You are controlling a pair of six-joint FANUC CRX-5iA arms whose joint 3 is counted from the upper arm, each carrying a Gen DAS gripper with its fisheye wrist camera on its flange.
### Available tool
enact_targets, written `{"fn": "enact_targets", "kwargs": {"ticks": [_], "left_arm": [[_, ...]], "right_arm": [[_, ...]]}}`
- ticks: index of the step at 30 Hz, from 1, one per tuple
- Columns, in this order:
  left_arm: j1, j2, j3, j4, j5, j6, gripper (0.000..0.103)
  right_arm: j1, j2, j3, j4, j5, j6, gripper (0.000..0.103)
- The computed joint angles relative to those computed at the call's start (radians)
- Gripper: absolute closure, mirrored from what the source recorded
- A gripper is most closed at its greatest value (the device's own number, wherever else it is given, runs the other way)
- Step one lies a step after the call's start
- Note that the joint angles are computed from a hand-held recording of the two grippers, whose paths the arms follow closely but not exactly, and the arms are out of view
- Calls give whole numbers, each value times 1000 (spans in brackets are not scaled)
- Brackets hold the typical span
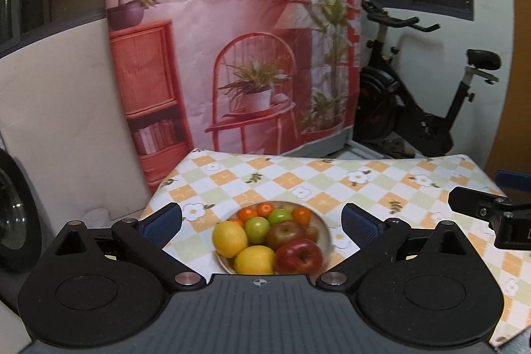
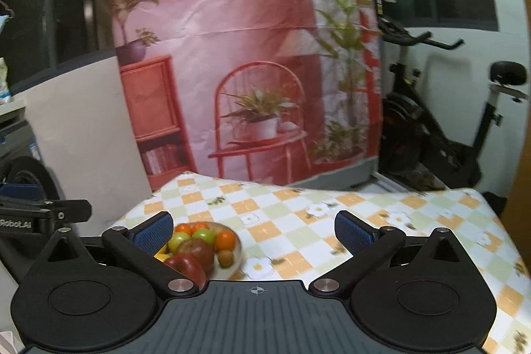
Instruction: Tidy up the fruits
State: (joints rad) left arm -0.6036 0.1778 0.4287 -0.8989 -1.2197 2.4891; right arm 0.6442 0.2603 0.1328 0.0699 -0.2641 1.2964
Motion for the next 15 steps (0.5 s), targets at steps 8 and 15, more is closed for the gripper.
{"fn": "enact_targets", "kwargs": {"ticks": [8,15], "left_arm": [[-105,-15,9,-83,-60,16,0],[-154,9,44,-135,-109,6,0]], "right_arm": [[0,-126,-163,252,-6,-271,0],[1,-184,-237,279,33,-315,0]]}}
